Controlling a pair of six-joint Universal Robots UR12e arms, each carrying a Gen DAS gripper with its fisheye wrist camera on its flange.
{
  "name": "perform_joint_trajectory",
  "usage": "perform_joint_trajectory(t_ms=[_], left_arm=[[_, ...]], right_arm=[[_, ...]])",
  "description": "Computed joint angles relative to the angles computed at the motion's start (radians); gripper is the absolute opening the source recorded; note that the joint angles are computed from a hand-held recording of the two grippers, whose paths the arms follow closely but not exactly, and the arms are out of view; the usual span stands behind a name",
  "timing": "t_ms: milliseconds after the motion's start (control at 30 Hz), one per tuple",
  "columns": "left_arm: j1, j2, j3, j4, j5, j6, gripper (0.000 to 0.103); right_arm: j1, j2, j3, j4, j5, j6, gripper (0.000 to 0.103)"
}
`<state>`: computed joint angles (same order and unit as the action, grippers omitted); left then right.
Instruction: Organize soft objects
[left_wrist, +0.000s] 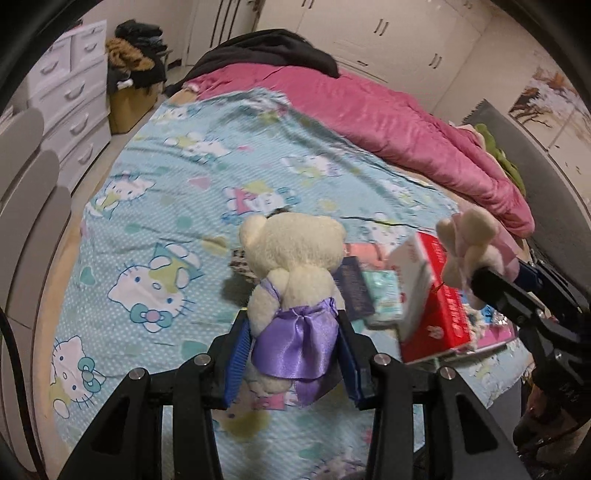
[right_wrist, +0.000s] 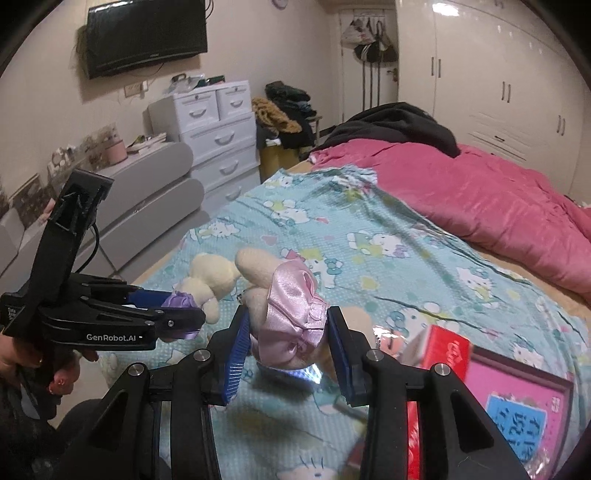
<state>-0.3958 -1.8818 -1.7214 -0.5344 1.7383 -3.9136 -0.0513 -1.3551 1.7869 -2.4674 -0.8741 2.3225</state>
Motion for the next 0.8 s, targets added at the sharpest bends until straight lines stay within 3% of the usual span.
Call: perform_joint_trajectory(t_ms=[367,800], left_arm=[[-0.062,-0.032,0.095,-0.026,0.039,0.053,0.044],[-0.11,-0.123,0.241,-0.047,0.025,0.127,0.044]], right_arm=[[-0.074,-0.066,0.047,-0.033,0.018,0.032,0.043],[-0.173,-0.068,0.043,-0.083,0.0,0.115,0.043]])
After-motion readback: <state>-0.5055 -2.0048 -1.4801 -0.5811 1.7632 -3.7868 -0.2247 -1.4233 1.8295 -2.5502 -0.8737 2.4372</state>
